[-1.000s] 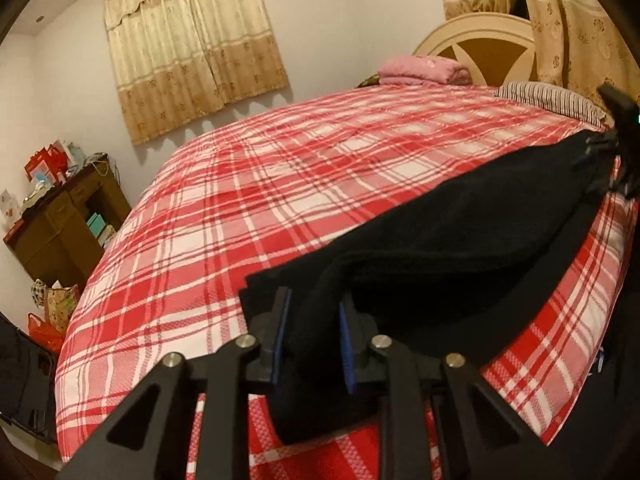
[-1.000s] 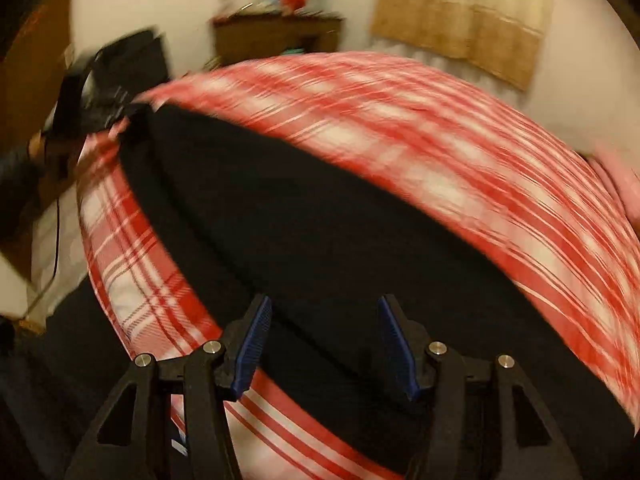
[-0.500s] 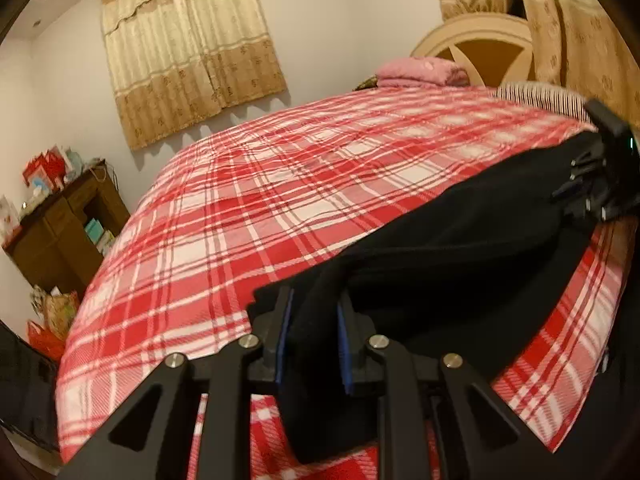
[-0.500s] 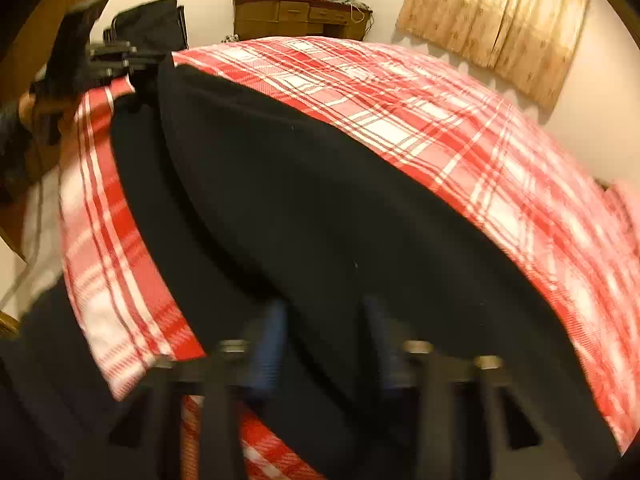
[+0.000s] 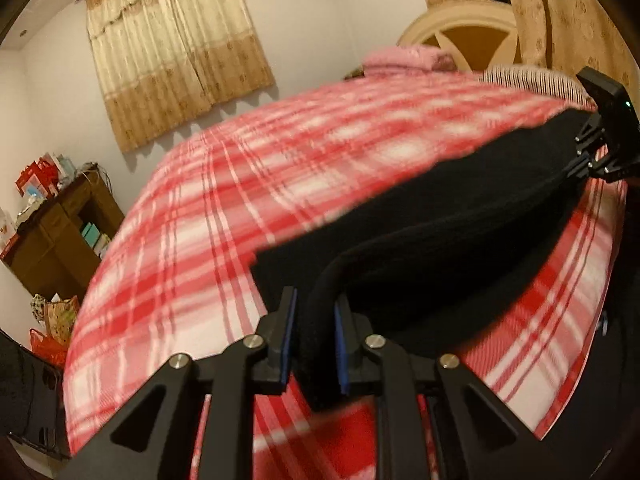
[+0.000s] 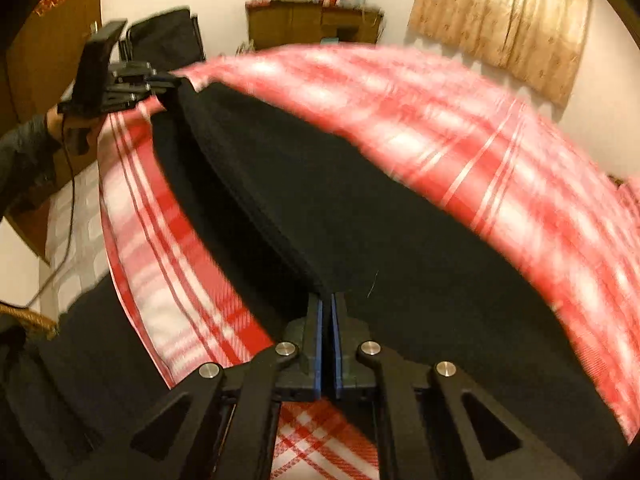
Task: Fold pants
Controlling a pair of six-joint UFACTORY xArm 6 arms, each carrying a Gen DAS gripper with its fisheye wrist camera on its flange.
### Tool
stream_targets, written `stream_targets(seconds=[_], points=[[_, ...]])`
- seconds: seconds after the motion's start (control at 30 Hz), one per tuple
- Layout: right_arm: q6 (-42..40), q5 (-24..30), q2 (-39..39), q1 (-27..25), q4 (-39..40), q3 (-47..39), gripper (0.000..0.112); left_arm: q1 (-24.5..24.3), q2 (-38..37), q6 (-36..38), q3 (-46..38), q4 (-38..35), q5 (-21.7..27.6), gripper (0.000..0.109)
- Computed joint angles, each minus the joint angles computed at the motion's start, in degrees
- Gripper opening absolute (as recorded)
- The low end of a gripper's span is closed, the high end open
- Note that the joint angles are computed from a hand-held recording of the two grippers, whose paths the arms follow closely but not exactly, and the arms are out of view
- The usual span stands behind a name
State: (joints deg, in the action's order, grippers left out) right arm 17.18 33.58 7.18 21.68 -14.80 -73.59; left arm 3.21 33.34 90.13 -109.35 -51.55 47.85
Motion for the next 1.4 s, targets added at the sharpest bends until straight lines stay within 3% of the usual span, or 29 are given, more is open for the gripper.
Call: stream_targets(seconds=[0.27, 0.37, 0.53, 0.6, 0.63, 0.73, 0.9, 1.03, 1.1, 1.27, 1.33, 1.4], points=[[-1.68, -1.2, -1.65, -0.07, 3.48, 1.41, 0.004, 1.36, -1.99, 0.75, 2.77, -2.21, 0.4, 0.023], [-4.72, 2.8, 0.81, -0.06, 6.54, -0.42, 0.004, 1.33, -0.64, -1.3, 1.75, -0.78, 0.07, 0.033], [-5.16, 2.29, 0.67, -0.42, 9.28, 0.06, 0.006, 2.42, -3.5, -0.53, 5.9, 0.02, -2.91, 0.059], [-5.87, 1.71, 0.12, -0.6, 10.29, 0.81, 0.008, 3.13, -3.57, -1.95, 6.14, 2.02, -3.74, 0.059], [-6.63, 1.59, -0.17, -0.69, 11.19, 1.15, 0.018, 3.51, -3.34, -2.77, 5.89, 2.66, -4.28, 0.059], [-12.68, 1.56, -1.31, -0.86, 17.8, 2.23, 0.067, 4.75, -3.25, -6.72, 5.8, 3.88, -6.77, 0.059], [-15.87, 0.23, -2.98, -1.13, 22.09, 3.51, 0.068, 5.15, -4.61, -11.54, 6.05, -0.84, -7.91, 0.062], [-19.41, -2.51, -3.37, -3.04, 30.99, 2.49, 0.068, 1.76, -9.16, -6.09, 10.9, -7.2, -8.35, 0.068], [-19.7, -3.66, -2.09, -4.57, 34.22, 0.44, 0.068, 0.45, -10.32, -5.16, 12.01, -8.56, -5.66, 0.068], [-15.68, -4.32, 7.01, -9.23, 40.87, -11.09, 0.062, -4.94, -11.09, -4.69, 14.23, -8.68, -2.75, 0.068], [-13.78, -2.45, 12.13, -10.67, 41.82, -17.48, 0.054, -7.17, -11.22, -3.57, 15.65, -9.76, -3.04, 0.068], [-11.67, 0.51, 17.61, -11.59, 42.04, -24.49, 0.053, -8.36, -11.21, -4.3, 16.33, -9.82, -2.94, 0.068]])
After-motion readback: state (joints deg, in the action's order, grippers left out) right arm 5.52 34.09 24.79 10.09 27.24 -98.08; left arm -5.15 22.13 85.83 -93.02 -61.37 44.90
